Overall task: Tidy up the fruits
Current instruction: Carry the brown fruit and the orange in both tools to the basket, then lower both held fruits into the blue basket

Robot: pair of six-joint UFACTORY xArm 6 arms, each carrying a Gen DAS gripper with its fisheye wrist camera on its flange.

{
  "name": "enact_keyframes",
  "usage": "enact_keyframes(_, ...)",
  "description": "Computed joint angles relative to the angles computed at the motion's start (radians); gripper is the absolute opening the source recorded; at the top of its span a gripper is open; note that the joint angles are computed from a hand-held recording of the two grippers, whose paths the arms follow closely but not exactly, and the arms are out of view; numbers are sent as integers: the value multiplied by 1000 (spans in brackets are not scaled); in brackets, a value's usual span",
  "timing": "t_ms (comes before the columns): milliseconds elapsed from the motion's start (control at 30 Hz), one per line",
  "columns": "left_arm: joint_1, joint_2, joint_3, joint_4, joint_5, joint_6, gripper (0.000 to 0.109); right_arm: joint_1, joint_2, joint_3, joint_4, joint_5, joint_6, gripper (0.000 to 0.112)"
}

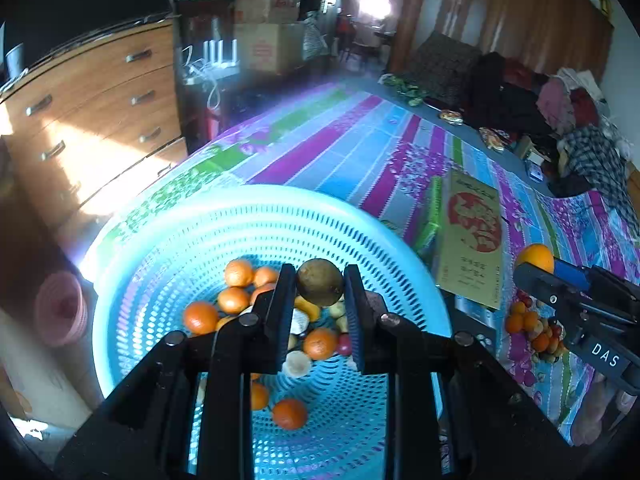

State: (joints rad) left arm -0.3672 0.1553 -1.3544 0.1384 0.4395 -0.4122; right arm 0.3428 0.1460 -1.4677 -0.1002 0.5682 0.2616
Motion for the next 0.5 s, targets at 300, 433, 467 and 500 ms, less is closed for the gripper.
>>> enact_keyframes(300,51,-18,58,-48,13,20,25,50,151,-184,49,111,-45,42)
enact_keyframes(433,63,-14,62,-76,21,38,25,60,191,-227,37,135,-35,42)
enact_keyframes(467,66,-13,63,-84,22,45,25,62,200,-237,36,142,-33,42)
enact_keyframes(500,68,-11,60,-91,24,52,25,64,207,-243,37,146,-34,42)
